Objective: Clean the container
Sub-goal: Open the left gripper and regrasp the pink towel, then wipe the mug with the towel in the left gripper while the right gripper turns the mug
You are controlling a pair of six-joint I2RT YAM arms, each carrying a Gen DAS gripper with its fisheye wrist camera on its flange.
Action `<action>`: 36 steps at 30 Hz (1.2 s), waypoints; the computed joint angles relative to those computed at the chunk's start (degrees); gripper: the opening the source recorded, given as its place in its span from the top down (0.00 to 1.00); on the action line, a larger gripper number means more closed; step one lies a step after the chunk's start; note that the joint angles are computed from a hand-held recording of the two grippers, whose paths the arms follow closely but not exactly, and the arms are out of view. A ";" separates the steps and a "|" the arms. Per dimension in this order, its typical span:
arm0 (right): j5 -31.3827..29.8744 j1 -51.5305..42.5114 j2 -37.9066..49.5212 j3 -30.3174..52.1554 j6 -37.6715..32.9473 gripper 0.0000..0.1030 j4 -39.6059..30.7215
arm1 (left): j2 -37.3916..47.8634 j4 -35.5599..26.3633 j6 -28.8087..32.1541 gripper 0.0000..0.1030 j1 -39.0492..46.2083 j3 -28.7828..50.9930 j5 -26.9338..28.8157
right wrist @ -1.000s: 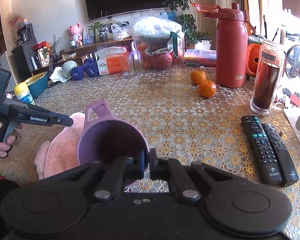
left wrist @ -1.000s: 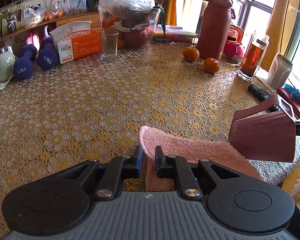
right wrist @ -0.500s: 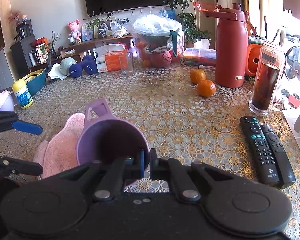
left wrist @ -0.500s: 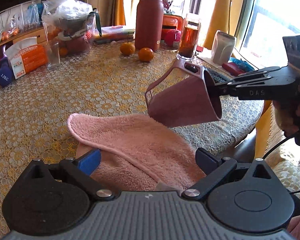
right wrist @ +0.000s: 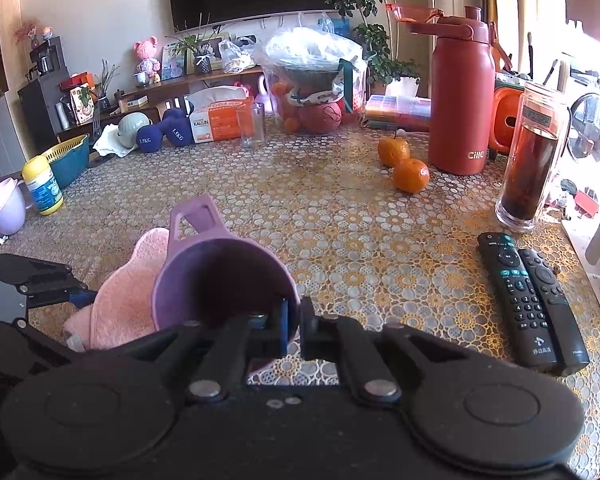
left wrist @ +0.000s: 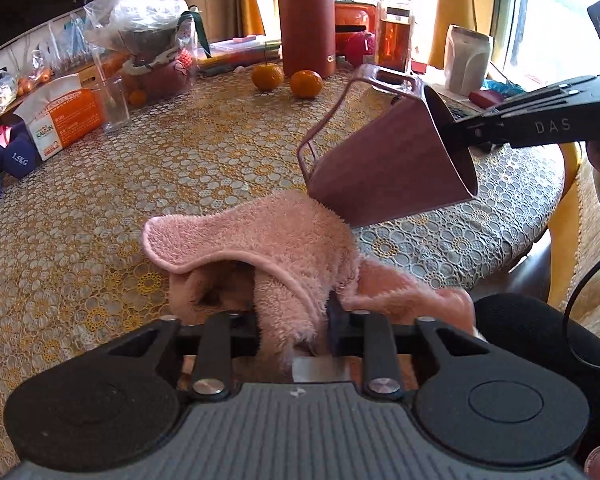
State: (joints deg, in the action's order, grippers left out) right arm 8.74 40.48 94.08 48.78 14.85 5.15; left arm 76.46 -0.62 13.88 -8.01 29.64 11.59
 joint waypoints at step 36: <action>-2.07 -1.02 -0.45 -1.56 -1.21 0.95 2.37 | 9.63 -6.39 -10.49 0.84 -0.46 19.58 4.56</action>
State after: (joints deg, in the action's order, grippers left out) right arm 6.67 39.47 93.63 47.22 13.64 7.52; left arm 86.09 -7.01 3.40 -8.47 49.23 16.15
